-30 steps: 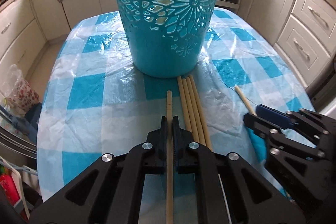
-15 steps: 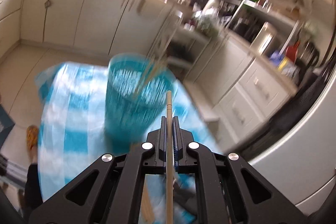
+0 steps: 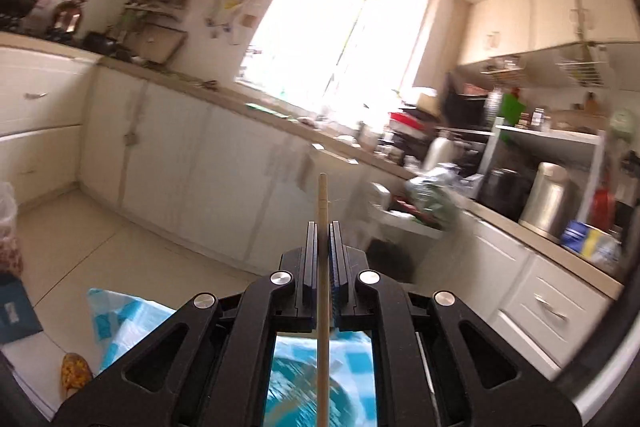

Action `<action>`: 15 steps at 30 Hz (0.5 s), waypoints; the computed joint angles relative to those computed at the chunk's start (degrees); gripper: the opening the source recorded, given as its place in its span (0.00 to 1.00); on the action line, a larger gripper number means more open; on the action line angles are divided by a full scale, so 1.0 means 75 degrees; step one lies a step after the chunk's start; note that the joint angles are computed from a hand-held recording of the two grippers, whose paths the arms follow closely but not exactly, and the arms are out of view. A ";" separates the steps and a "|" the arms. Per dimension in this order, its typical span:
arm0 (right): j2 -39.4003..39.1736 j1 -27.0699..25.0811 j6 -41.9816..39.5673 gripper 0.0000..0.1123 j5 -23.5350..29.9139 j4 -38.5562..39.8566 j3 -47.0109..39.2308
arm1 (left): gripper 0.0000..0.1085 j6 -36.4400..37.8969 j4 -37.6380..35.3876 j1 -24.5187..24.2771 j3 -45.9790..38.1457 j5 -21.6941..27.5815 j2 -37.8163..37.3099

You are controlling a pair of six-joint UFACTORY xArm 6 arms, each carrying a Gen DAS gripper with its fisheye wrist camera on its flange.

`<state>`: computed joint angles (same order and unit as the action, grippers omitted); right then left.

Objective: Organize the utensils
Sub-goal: 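Carry the stick over the teal basket and open the left gripper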

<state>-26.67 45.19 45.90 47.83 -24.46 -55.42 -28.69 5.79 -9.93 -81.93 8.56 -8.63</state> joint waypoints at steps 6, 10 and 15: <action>0.0005 0.0002 -0.0010 0.39 0.0001 -0.0005 -0.0004 | 0.05 -0.1767 0.1811 0.0270 -0.0199 -0.0018 0.0626; 0.0018 0.0008 -0.0002 0.40 0.0005 -0.0018 -0.0015 | 0.05 -0.1981 0.2109 0.0283 0.0085 -0.0043 0.0560; 0.0053 0.0017 0.0014 0.40 0.0002 -0.0027 -0.0042 | 0.05 -0.1317 0.1826 0.0162 0.0597 0.0129 0.0282</action>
